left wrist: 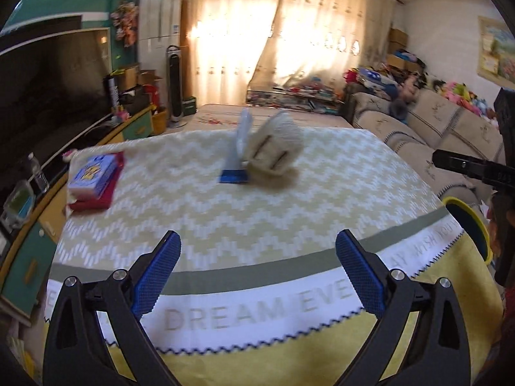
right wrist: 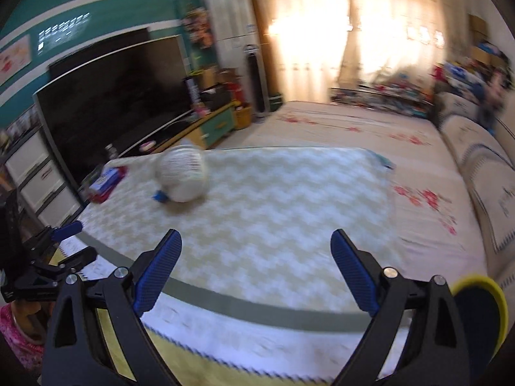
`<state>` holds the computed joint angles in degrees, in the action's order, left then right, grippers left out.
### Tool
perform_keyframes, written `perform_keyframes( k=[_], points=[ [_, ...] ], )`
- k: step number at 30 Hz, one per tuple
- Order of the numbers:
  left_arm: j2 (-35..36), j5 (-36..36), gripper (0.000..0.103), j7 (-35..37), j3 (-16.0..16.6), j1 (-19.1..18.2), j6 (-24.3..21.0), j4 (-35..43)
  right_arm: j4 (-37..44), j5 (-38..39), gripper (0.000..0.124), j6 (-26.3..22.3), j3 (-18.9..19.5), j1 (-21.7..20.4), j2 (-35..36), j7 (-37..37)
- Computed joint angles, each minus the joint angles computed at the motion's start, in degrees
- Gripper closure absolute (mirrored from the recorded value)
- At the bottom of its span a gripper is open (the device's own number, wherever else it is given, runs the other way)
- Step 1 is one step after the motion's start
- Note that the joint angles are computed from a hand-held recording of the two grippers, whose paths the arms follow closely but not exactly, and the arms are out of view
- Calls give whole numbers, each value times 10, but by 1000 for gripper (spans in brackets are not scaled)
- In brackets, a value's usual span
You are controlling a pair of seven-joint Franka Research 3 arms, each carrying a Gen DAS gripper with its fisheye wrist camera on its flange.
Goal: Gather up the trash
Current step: 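Move the right gripper to the white yogurt cup and grasp it, then carry the yogurt cup over the yellow bin and open the right gripper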
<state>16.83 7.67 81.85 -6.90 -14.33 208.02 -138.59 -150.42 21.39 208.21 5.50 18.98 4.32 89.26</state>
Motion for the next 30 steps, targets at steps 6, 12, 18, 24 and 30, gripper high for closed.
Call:
perform_keyframes(
  k=[6,12,18,24,30],
  points=[
    [23,68,7,-82,-22,44,13,11,135,-140,35,-54,21,-36,105,30],
    [23,95,6,-118,-24,56,17,8,266,-164,32,-123,34,-46,194,-9],
    [27,124,6,-143,-27,66,13,14,336,-134,32,-166,41,-52,238,-63],
    [26,121,6,-137,-21,57,15,12,372,-132,32,-191,169,-172,281,-107],
    [24,123,6,-136,-22,58,14,11,357,-114,48,-191,189,-184,273,-128]
  ],
)
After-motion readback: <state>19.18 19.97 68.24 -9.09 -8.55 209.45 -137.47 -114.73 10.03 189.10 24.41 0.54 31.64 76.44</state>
